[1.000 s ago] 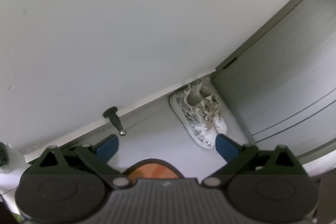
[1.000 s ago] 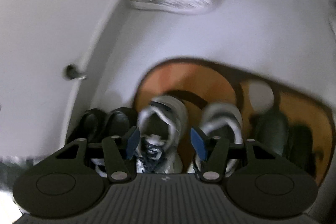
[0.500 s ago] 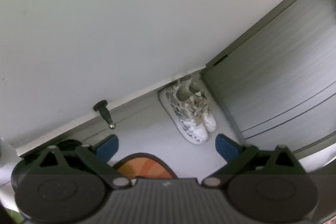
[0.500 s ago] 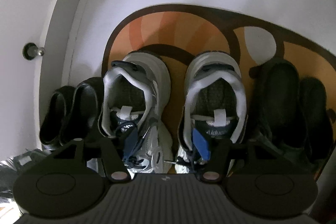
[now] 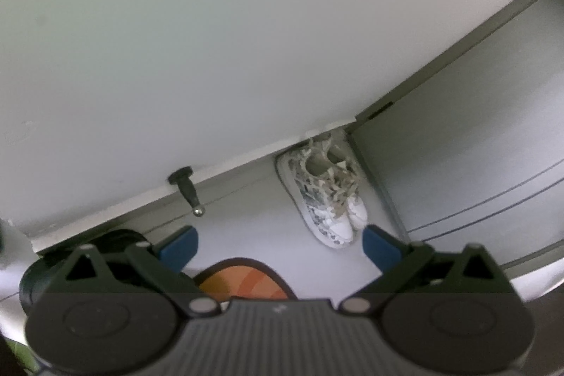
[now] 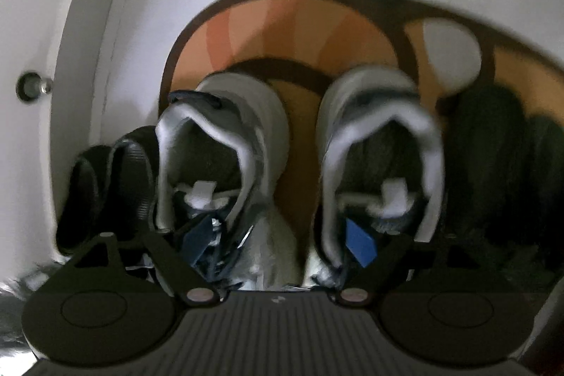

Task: Organize scattered shoes
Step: 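Move the right tool down to the heels of the grey running shoe pair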

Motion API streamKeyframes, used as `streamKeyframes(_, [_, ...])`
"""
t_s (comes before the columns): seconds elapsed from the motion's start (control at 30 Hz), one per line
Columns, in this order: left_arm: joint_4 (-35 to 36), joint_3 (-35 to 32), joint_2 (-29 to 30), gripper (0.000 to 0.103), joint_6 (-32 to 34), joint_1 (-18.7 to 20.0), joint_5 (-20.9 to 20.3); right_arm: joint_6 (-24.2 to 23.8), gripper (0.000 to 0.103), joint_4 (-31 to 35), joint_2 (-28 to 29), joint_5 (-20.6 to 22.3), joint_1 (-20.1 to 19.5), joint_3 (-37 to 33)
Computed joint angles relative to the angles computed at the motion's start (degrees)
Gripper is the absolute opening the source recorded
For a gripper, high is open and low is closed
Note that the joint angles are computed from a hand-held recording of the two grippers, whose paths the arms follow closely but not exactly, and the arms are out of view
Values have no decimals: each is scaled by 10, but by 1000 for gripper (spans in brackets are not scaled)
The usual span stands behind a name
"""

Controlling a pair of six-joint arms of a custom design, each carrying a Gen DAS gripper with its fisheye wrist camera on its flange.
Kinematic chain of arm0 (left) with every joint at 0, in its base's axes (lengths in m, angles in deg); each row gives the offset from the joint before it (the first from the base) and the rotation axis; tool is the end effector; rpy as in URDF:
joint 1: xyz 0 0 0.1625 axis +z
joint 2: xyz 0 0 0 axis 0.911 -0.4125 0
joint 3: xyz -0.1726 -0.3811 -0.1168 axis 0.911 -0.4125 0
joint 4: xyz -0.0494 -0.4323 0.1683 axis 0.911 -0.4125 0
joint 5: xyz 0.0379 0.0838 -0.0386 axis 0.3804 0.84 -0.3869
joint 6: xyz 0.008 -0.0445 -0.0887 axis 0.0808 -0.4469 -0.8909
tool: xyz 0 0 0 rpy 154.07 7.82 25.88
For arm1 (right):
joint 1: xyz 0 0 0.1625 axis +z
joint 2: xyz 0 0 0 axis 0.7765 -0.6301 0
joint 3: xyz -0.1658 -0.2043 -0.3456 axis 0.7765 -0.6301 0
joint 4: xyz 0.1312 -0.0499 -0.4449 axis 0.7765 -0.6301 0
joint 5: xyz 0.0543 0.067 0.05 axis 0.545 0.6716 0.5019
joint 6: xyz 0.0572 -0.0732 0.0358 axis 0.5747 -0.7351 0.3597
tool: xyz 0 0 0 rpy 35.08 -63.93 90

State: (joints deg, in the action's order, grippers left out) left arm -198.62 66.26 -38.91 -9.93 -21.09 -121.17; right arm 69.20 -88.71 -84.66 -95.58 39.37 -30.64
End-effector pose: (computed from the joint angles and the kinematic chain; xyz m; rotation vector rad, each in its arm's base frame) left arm -0.5410 -0.8164 0.2482 -0.4441 2.6291 -1.0487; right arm 0.0880 -0.8791 0.4466 -0.4299 -2.5700 -0.0072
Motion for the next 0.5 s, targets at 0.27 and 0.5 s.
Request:
streamKeyframes(0.27, [-6, -14, 11, 101, 10, 0, -14, -14, 64, -14, -9, 19, -8, 15])
streamKeyframes(0.5, [-10, -22, 18, 101, 9, 2, -28, -27, 53, 5, 10, 28, -9, -21])
